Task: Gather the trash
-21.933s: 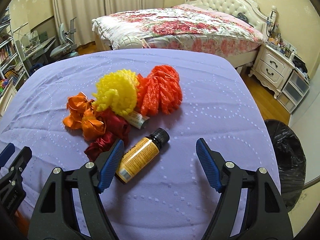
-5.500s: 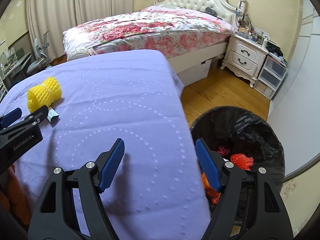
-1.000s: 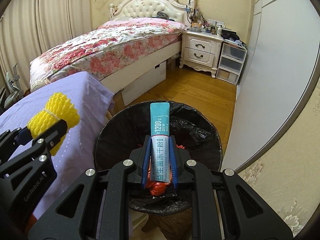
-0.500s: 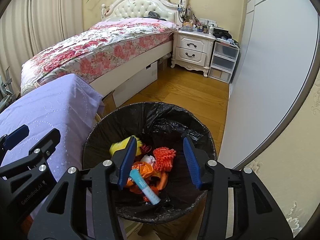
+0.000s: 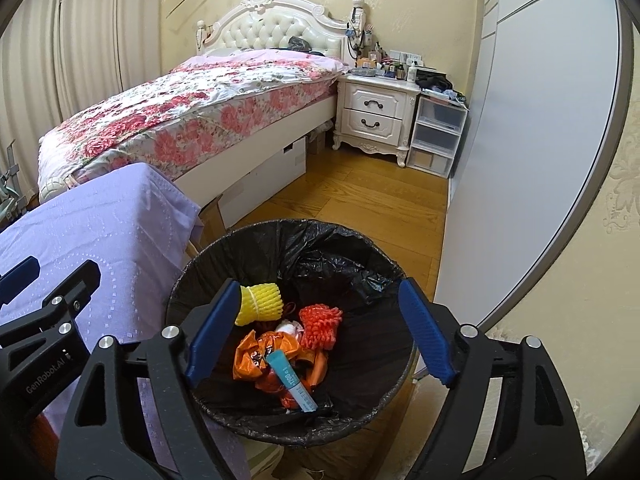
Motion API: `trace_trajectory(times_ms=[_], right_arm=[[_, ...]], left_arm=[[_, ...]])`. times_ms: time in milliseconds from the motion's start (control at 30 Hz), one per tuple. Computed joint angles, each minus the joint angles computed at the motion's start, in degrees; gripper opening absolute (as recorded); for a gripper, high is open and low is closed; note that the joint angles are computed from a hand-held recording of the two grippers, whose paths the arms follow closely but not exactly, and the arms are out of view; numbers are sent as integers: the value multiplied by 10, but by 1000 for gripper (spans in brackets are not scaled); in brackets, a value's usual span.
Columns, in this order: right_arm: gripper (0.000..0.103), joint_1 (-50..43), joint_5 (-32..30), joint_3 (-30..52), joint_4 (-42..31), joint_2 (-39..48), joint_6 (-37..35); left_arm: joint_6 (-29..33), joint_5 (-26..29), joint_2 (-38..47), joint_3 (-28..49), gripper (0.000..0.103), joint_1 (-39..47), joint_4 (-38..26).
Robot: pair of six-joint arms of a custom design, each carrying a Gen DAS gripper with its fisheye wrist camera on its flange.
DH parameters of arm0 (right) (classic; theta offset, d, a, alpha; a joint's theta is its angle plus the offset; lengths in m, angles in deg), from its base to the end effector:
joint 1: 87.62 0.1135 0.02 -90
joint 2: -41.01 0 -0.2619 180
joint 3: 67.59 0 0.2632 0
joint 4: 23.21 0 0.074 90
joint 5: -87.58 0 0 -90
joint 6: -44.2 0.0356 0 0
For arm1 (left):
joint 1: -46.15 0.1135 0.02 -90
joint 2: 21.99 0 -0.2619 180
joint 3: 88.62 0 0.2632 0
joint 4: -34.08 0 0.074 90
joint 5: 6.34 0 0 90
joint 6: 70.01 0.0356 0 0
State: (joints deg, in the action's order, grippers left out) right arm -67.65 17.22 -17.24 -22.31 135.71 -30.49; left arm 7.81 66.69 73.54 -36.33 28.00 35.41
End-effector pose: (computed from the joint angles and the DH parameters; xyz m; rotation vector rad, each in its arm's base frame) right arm 0.2933 0.0939 0.1166 0.0766 2.2753 -0.0786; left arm 0.3048 -0.0890 0.1217 -0.0325 2.2643 0.0616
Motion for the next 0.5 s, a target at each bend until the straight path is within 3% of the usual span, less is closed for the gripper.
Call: trace_trajectory(times_ms=[500], right_arm=[[84, 63, 19, -53, -22, -84, 29]], left_arm=[[5, -17, -123, -112, 84, 9, 2]])
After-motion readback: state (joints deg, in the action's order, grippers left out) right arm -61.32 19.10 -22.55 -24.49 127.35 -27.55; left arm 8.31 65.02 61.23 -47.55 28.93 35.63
